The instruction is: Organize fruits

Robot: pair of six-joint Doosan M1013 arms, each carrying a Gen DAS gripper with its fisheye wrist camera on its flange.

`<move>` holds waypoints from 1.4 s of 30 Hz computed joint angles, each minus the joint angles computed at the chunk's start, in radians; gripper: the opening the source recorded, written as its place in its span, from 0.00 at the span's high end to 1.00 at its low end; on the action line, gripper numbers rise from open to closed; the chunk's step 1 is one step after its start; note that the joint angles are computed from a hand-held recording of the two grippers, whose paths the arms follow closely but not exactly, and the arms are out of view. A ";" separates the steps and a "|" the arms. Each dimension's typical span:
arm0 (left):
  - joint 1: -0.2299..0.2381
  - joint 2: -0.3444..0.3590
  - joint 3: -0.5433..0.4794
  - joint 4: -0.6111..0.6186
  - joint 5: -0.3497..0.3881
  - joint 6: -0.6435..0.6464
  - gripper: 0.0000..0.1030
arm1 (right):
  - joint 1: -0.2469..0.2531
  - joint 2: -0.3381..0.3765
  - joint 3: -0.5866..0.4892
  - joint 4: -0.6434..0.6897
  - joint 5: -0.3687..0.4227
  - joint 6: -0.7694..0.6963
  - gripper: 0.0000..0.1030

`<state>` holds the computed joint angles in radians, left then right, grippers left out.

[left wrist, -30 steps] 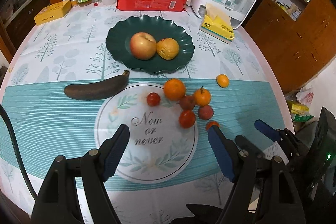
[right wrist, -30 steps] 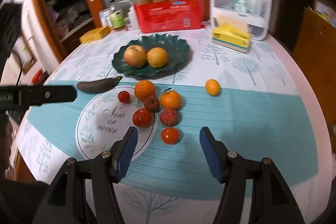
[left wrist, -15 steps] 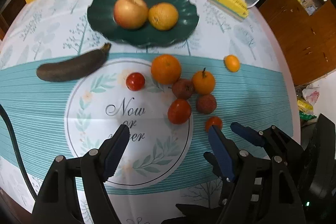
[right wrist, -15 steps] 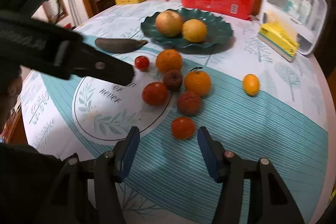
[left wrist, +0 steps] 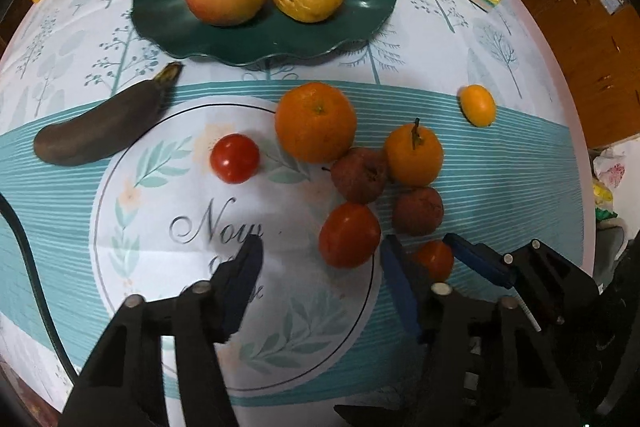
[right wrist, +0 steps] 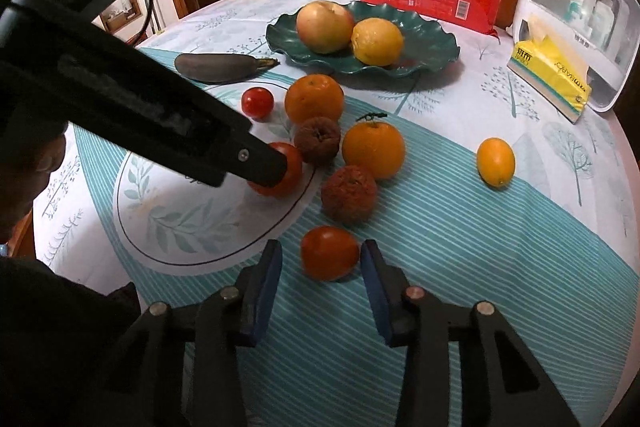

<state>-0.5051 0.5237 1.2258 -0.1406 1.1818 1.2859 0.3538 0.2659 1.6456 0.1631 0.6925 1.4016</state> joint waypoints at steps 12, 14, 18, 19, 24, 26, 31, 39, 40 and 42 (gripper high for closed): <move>-0.011 0.036 -0.036 -0.018 0.016 0.031 0.67 | -0.015 -0.002 0.012 0.069 -0.017 -0.042 0.71; -0.014 0.035 -0.034 -0.010 0.011 0.030 0.69 | -0.018 -0.001 0.012 0.087 -0.014 -0.052 0.71; -0.024 0.029 -0.029 0.027 0.008 0.005 0.69 | -0.024 -0.002 0.013 0.122 -0.014 -0.079 0.71; -0.026 0.026 -0.027 0.037 0.008 -0.007 0.69 | -0.025 -0.004 0.014 0.128 -0.015 -0.086 0.71; -0.025 -0.009 0.011 0.066 -0.011 -0.055 0.69 | -0.027 -0.010 0.019 0.164 -0.020 -0.124 0.71; -0.023 -0.026 0.031 0.074 -0.021 -0.078 0.69 | -0.025 -0.014 0.021 0.170 -0.025 -0.136 0.71; -0.020 -0.072 0.084 0.100 -0.052 -0.132 0.69 | -0.022 -0.020 0.021 0.173 -0.019 -0.149 0.71; 0.013 -0.128 0.136 0.126 -0.090 -0.153 0.69 | -0.010 -0.034 0.016 0.074 -0.009 -0.025 0.71; 0.022 -0.137 0.142 0.125 -0.094 -0.141 0.69 | -0.008 -0.035 0.014 0.056 -0.008 0.002 0.71; 0.038 -0.143 0.139 0.130 -0.096 -0.113 0.69 | -0.003 -0.037 0.011 0.021 -0.006 0.047 0.71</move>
